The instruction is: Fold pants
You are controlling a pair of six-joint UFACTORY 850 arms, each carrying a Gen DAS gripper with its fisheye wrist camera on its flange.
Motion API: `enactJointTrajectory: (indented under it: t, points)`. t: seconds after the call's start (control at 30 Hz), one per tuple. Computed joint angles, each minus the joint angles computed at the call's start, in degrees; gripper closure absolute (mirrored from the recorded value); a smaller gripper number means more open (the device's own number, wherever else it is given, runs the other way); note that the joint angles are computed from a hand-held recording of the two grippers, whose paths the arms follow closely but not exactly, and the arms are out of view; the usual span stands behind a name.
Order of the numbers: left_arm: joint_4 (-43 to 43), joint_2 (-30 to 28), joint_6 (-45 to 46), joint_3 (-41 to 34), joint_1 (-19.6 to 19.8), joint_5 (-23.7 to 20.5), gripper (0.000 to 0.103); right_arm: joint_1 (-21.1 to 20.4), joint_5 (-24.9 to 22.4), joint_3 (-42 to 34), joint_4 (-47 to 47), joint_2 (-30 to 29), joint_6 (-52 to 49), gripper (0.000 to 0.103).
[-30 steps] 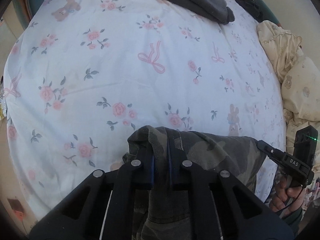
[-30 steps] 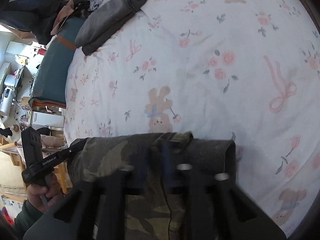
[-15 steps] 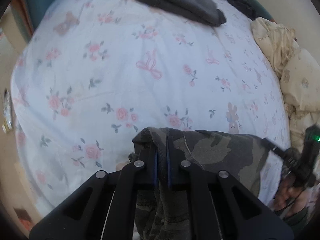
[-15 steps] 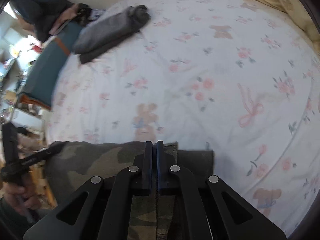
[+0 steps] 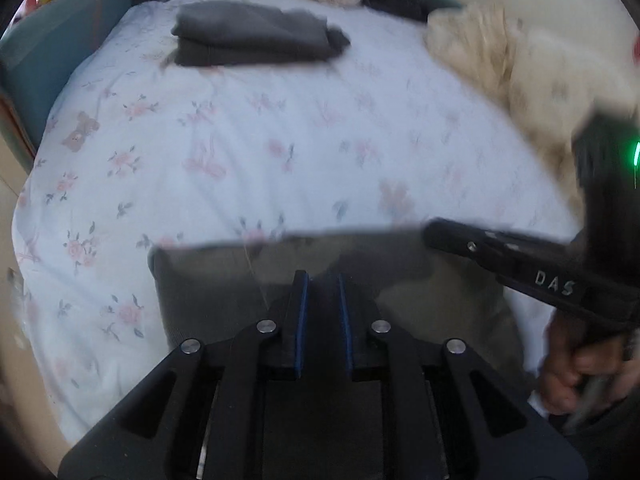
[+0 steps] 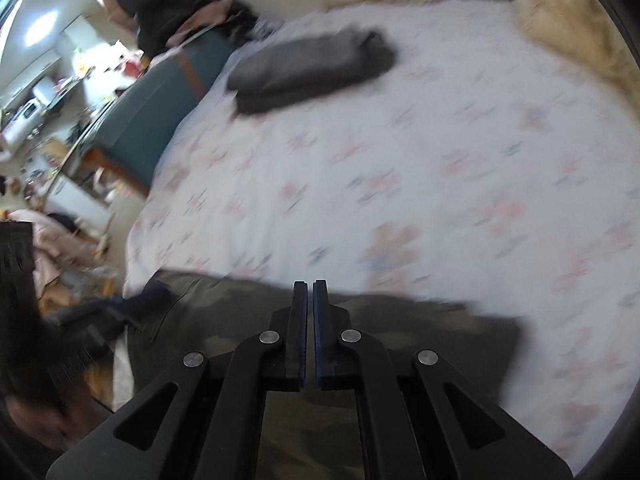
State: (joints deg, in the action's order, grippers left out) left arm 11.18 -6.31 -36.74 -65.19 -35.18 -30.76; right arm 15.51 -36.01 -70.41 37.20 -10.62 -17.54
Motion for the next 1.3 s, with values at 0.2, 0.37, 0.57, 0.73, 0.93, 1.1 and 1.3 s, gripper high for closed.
enactJointTrajectory:
  t: [0.2, 0.37, 0.57, 0.73, 0.93, 1.1, 1.3]
  points:
    - [16.97, 0.65, -16.41, 3.22, 0.49, -2.7, 0.088, 1.88, 7.19, 3.61, -28.38, 1.72, 21.71, 0.103]
    - [16.03, 2.38, -22.48, 2.91, 3.23, -9.14, 0.083, -2.95, 2.47, 4.26, -28.78, 4.69, 26.71, 0.1]
    - [-7.37, 8.94, -5.34, 7.73, 6.98, 1.28, 0.002, -11.85, -5.21, 9.73, -1.99, 10.01, 13.9, 0.014]
    - [-37.35, 4.17, 19.73, 8.85, 10.11, -3.1, 0.0, -12.51, -10.09, 13.67, 6.48, 8.4, 11.34, 0.014]
    - [-54.31, 2.54, 35.39, 9.69, 12.04, -5.27, 0.012, -6.31, -12.29, 15.12, 11.66, 6.86, 0.84, 0.018]
    - [-48.95, 2.6, 35.82, 8.12, 8.05, -2.66, 0.048, -3.95, -5.76, 16.79, 11.4, 9.15, 3.26, 0.06]
    - [-38.1, 4.76, 29.18, 3.9, 5.75, -1.32, 0.073, -4.15, -4.53, 16.33, 15.88, 12.67, -1.56, 0.073]
